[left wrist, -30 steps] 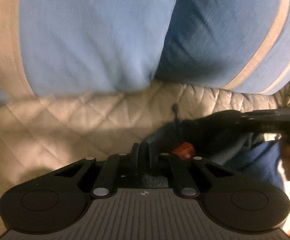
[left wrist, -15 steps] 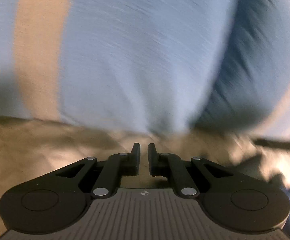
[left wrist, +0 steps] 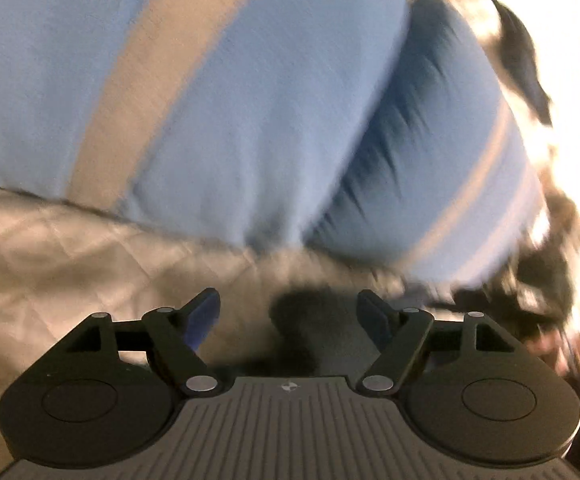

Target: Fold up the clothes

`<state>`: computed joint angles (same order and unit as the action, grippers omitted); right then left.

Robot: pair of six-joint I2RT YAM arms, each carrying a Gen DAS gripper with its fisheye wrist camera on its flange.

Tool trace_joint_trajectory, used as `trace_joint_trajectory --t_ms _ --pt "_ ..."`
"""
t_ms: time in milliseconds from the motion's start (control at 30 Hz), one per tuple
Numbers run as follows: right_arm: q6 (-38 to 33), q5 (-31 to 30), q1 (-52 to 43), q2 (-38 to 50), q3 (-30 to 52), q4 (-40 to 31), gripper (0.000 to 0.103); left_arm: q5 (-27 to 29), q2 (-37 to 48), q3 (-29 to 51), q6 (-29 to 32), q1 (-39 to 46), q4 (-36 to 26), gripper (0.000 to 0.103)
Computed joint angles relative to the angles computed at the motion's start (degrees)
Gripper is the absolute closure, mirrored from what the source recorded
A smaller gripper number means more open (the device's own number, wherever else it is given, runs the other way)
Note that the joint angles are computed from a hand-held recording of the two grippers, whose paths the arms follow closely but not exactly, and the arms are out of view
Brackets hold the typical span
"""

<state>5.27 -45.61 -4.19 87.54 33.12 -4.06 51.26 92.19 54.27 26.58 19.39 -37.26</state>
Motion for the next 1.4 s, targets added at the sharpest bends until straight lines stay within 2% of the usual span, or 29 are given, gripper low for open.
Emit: trace_joint_trajectory --t_ms 67,133,167,300,333,367,400,433,467,533,600,667,733,767,833,900,933,967,1000,1033,1100,1167,1233,1300,1400 --pt "-0.1 -1.5 0.7 2.6 0.8 -0.4 0.006 -1.5 1.3 0.7 0.9 -2.1 -1.3 0.028" --pt "3.8 1.1 5.1 4.1 -1.1 5.3 0.006 -3.3 3.0 1.6 0.1 -4.8 -1.6 0.028" --pt "6.4 2.8 7.7 5.3 -2.1 9.2 0.006 -4.1 4.0 2.0 -2.2 -6.3 -0.5 0.028" --pt "12.6 1.3 9.9 10.4 -2.3 17.1 0.007 -3.5 6.5 1.5 -12.2 -10.0 5.3 0.031" --pt "14.8 1.0 10.1 11.5 -2.6 19.8 0.016 -3.2 6.7 0.9 -16.3 -10.4 8.4 0.036" --pt "17.4 0.3 10.0 12.5 -3.3 23.3 0.018 -3.1 7.0 0.3 -20.3 -10.8 11.4 0.051" --pt "20.1 -0.4 9.9 13.7 -4.0 27.0 0.028 -3.3 7.0 -0.1 -22.9 -11.0 13.0 0.065" --pt "22.9 -1.5 9.1 14.4 -5.0 30.6 0.042 -3.6 7.1 -0.4 -25.5 -11.3 14.7 0.072" --pt "25.8 -2.5 8.3 15.3 -6.0 34.3 0.048 -3.7 7.0 -0.8 -27.8 -11.5 16.3 0.08" --pt "29.3 -3.5 7.2 16.4 -7.8 40.6 0.066 -2.2 5.1 -3.1 -28.3 -11.3 19.9 0.084" --pt "30.6 -3.6 6.6 16.7 -9.6 45.8 0.071 0.6 2.9 -5.7 -30.0 -11.0 24.2 0.086" --pt "31.8 -2.8 6.6 16.3 -11.5 50.3 0.074 -1.6 0.7 -7.2 -30.8 -12.5 27.8 0.087" --pt "31.2 1.2 8.7 15.7 -12.0 51.2 0.075 -6.2 -1.0 -8.1 -30.1 -15.0 29.6 0.087" --pt "30.6 3.6 10.1 15.5 -11.8 50.8 0.075 -8.8 -1.3 -8.3 -29.4 -16.4 30.2 0.087" --pt "27.8 8.9 12.4 13.6 -10.1 44.3 0.075 -14.6 0.5 -7.8 -26.9 -19.3 31.6 0.087" --pt "26.2 12.3 13.6 12.7 -7.3 37.0 0.074 -20.0 2.8 -6.2 -27.2 -22.3 30.9 0.082" --pt "25.7 14.0 14.2 12.6 -5.8 33.4 0.055 -21.9 4.1 -5.1 -28.3 -23.2 30.1 0.081" --pt "25.4 15.7 14.8 12.5 -4.2 30.0 0.046 -23.3 5.4 -3.7 -29.9 -23.7 28.8 0.073" --pt "25.2 17.3 15.3 12.6 -2.7 26.7 0.042 -24.6 5.7 -2.7 -31.6 -24.1 27.7 0.06" --pt "25.7 15.6 14.3 11.8 -2.4 25.3 0.03 -25.7 5.9 -1.8 -33.2 -24.4 26.5 0.056" --pt "26.9 13.7 12.0 8.1 -3.3 23.6 0.013 -25.2 4.2 -1.1 -33.1 -23.2 24.5 0.036" --pt "23.8 11.4 8.7 2.9 -4.4 20.5 0.01 -23.1 1.5 -0.7 -33.1 -20.9 22.3 0.029" --pt "17.5 9.1 4.8 -2.6 -3.7 11.7 0.003 -20.2 -1.0 0.5 -32.2 -18.3 18.4 0.029" --pt "10.4 7.3 0.3 -8.9 -3.4 2.6 0.002 -19.4 -4.4 1.5 -29.4 -15.6 14.1 0.029" --pt "-3.0 6.1 -7.9 -16.1 -2.0 -11.9 0.0 -18.2 -8.6 3.0 -22.2 -9.5 6.2 0.029"
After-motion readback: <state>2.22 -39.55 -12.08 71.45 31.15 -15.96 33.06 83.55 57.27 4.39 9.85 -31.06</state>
